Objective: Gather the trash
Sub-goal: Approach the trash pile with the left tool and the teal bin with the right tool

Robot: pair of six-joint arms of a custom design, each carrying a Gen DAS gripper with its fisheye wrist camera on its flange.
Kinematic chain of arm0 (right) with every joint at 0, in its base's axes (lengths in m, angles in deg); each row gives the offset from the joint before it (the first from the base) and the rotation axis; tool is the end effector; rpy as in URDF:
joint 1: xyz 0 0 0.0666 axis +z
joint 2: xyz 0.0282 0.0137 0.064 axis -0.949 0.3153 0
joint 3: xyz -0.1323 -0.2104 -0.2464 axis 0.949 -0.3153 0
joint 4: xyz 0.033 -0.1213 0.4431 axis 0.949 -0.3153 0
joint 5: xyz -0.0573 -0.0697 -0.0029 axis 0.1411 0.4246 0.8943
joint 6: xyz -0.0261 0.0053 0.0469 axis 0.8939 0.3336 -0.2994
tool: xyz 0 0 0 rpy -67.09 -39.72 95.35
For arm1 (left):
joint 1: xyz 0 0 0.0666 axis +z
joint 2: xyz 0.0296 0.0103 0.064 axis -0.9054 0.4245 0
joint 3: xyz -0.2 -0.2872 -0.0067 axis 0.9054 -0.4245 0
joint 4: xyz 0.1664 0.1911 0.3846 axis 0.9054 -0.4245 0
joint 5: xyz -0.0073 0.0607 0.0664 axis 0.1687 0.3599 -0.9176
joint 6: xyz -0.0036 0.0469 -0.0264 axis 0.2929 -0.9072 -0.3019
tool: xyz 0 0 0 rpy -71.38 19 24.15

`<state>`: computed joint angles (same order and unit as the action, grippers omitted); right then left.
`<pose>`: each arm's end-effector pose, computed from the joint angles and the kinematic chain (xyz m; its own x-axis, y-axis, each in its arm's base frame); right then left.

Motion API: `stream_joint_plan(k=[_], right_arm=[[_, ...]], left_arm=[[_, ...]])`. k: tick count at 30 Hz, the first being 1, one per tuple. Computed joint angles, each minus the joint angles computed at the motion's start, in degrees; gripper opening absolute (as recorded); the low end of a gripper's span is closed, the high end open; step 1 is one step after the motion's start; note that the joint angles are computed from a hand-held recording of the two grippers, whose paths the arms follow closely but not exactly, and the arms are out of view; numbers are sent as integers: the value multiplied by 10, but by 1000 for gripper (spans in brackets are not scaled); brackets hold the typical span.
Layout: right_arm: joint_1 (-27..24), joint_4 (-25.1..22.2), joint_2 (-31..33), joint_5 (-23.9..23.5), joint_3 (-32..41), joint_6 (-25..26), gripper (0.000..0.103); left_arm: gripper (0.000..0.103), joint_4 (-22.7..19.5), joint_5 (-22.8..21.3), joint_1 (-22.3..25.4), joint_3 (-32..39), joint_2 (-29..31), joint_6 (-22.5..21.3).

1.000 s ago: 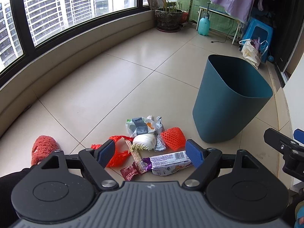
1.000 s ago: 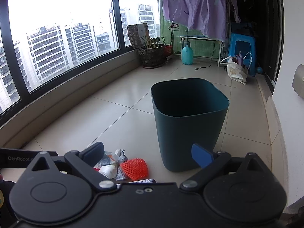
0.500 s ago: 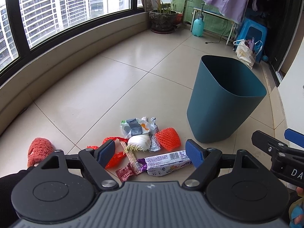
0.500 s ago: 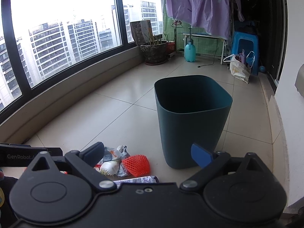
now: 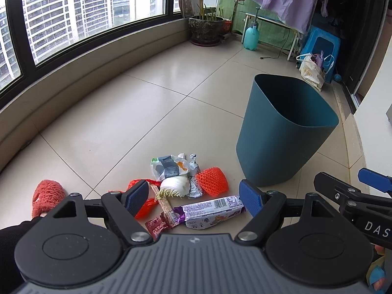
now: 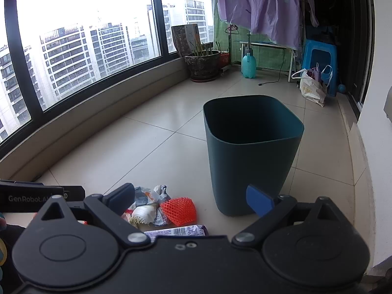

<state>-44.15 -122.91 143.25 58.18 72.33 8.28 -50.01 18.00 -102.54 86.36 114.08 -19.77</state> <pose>0.4780 0.2410 0.6454 -0.6534 0.0265 -0.7566 -0.1260 0.9816 0.1432 0.4936 -0.3642 0.5885 -0.7491 -0.0831 -0.6572 -0.0457 0.9962 -0.0739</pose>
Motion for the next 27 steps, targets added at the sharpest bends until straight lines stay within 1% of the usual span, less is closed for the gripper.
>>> stream_joint_plan(k=[10, 17, 23, 27], right_arm=[[-2, 10, -2, -7, -7, 5, 97], [0, 13, -3, -4, -10, 7, 97], [2, 12, 1, 2, 0, 14, 96], [-10, -3, 22, -10, 41, 18, 96]], left_arm=[[81, 27, 6, -4, -22, -15, -21], [81, 30, 9, -4, -27, -19, -28], [81, 26, 11, -2, -23, -16, -23], [81, 5, 10, 1, -1, -2, -10]])
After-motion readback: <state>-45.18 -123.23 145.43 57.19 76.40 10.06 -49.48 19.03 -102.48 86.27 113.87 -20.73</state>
